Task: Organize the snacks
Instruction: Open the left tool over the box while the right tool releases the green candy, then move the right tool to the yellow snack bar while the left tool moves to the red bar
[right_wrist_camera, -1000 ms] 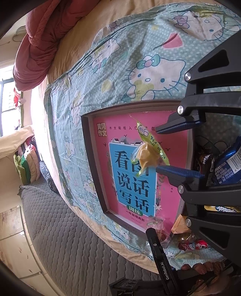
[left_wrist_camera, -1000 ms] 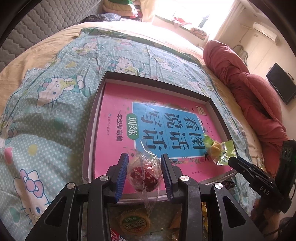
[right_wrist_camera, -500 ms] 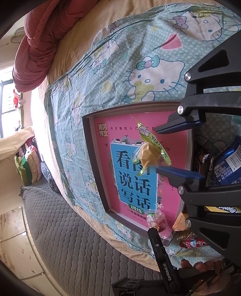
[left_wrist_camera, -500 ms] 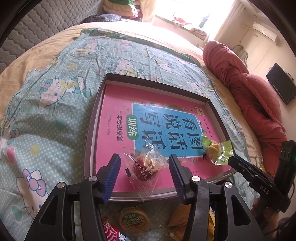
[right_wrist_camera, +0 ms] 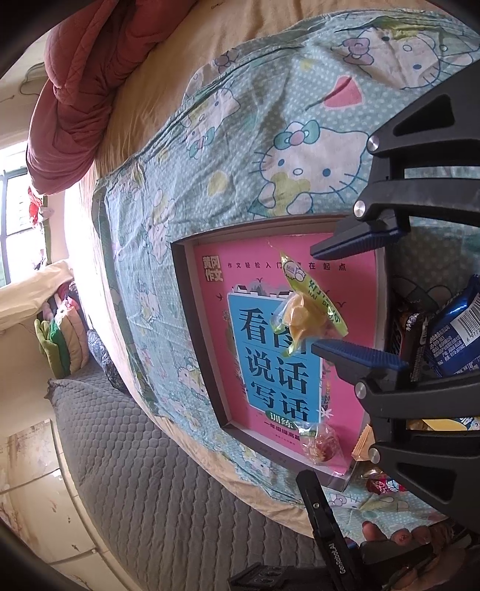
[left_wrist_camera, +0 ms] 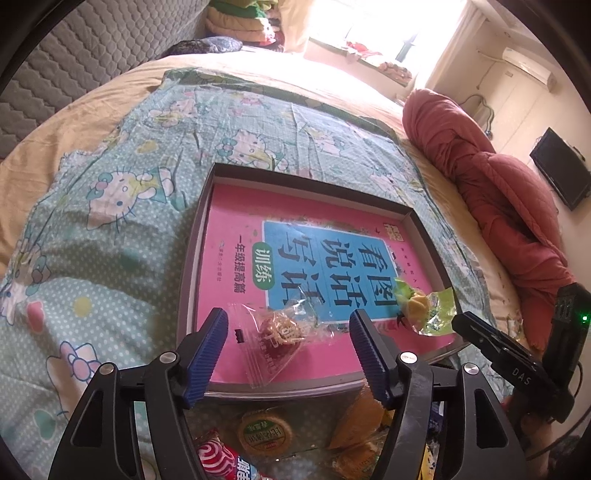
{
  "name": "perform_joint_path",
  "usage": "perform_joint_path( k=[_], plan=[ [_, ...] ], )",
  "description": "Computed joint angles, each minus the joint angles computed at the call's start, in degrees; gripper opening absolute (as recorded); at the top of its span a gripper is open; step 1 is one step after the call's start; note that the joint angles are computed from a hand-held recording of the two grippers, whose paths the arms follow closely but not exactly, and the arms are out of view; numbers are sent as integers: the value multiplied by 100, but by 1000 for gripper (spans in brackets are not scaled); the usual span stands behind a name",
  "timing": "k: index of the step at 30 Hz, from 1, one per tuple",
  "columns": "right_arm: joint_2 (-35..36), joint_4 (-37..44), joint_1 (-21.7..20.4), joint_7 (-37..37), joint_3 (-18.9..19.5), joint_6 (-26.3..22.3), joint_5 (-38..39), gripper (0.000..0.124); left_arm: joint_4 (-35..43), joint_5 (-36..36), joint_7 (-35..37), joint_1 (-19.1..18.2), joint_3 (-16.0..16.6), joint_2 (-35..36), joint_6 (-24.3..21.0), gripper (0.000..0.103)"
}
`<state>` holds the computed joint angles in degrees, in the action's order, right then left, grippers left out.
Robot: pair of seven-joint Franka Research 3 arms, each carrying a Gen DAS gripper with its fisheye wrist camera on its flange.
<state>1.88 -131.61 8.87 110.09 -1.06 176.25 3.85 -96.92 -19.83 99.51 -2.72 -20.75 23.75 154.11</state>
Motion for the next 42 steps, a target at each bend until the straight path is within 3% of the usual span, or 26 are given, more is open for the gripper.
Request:
perform_joint_path(
  k=[17, 26, 32, 37, 42],
  plan=[
    [-171, -169, -122, 608, -13, 353, -535, 57, -280, -108, 114, 4, 29, -386, 375, 76],
    [-276, -211, -343, 1380, 64, 485, -1532, 60, -425, -281, 208, 55, 17, -592, 460, 77],
    [-420, -368, -298, 641, 150, 651, -689, 60, -540, -392, 266, 54, 76, -740, 455, 77],
    [-554, -488, 41, -422, 41, 741, 508, 61, -735, -508, 308, 61, 154, -917, 411, 77],
    [-662, -572, 19, -780, 196, 726, 913, 61, -892, -551, 293, 22, 273, -1059, 292, 77]
  ],
)
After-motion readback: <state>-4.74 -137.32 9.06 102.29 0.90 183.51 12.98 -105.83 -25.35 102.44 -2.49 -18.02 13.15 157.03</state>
